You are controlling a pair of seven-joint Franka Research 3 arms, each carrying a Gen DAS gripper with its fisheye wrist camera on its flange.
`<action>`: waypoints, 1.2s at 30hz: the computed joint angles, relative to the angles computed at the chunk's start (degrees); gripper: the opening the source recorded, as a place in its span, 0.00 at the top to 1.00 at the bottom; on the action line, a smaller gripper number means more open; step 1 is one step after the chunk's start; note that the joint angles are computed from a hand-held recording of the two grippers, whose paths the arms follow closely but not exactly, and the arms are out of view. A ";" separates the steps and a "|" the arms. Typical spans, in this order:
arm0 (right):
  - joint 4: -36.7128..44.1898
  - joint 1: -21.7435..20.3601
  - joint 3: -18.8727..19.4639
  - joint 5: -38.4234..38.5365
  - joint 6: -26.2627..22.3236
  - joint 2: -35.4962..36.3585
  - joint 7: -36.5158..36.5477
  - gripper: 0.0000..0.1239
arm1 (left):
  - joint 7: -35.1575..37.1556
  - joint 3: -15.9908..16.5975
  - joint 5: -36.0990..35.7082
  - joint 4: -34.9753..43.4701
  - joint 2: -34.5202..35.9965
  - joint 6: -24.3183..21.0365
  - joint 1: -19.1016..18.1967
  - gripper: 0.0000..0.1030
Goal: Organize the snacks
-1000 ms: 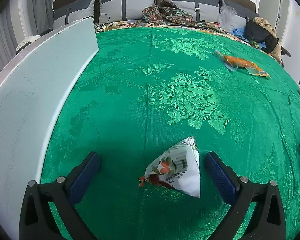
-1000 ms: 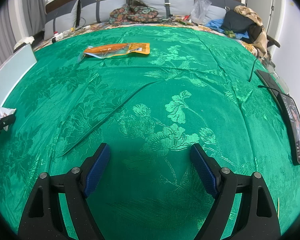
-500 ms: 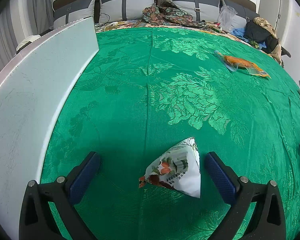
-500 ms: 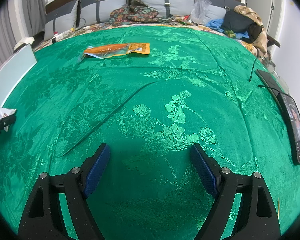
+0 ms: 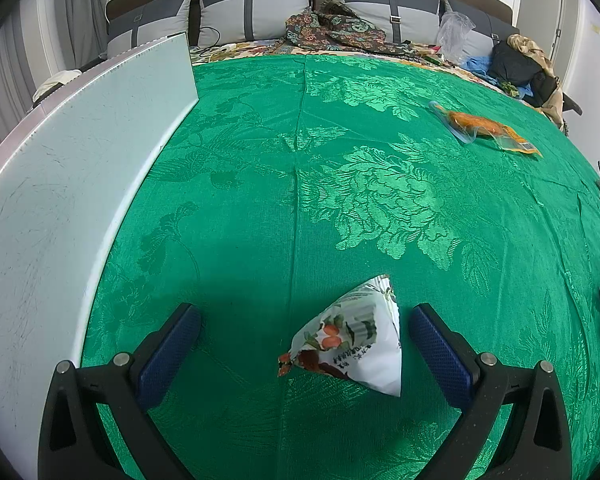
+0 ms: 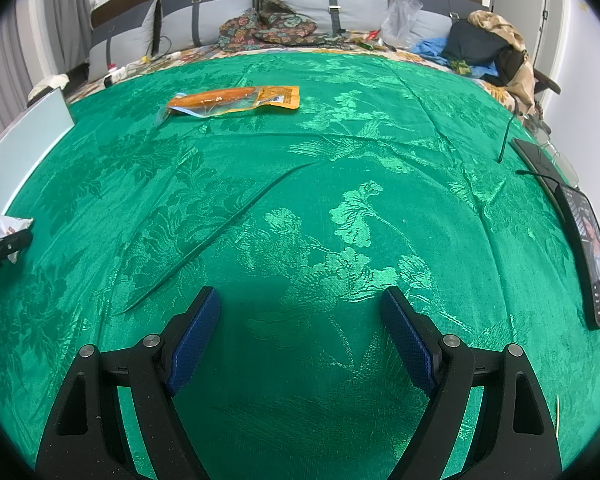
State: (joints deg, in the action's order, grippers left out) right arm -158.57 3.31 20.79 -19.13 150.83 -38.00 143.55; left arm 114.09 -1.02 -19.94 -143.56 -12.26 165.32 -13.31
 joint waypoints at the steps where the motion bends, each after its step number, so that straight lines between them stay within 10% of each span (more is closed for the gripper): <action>1: 0.01 -0.01 -0.01 -0.03 0.02 0.03 0.00 0.31 | -0.10 -0.08 0.05 -0.01 0.00 0.01 0.02 0.00; 26: 2.35 3.09 -4.40 3.20 -1.17 2.34 -5.77 0.29 | 0.19 -0.12 -0.23 0.11 0.10 -0.04 0.08 0.00; 36: 36.94 0.81 -6.72 -0.77 3.49 34.95 -9.45 0.29 | 0.21 -0.13 -0.25 0.13 0.11 -0.05 0.10 0.00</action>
State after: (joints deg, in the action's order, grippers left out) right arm -121.63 4.13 14.08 -19.90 154.32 -3.05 134.11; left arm 114.30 -1.15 -20.19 -143.44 -12.14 165.27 -13.21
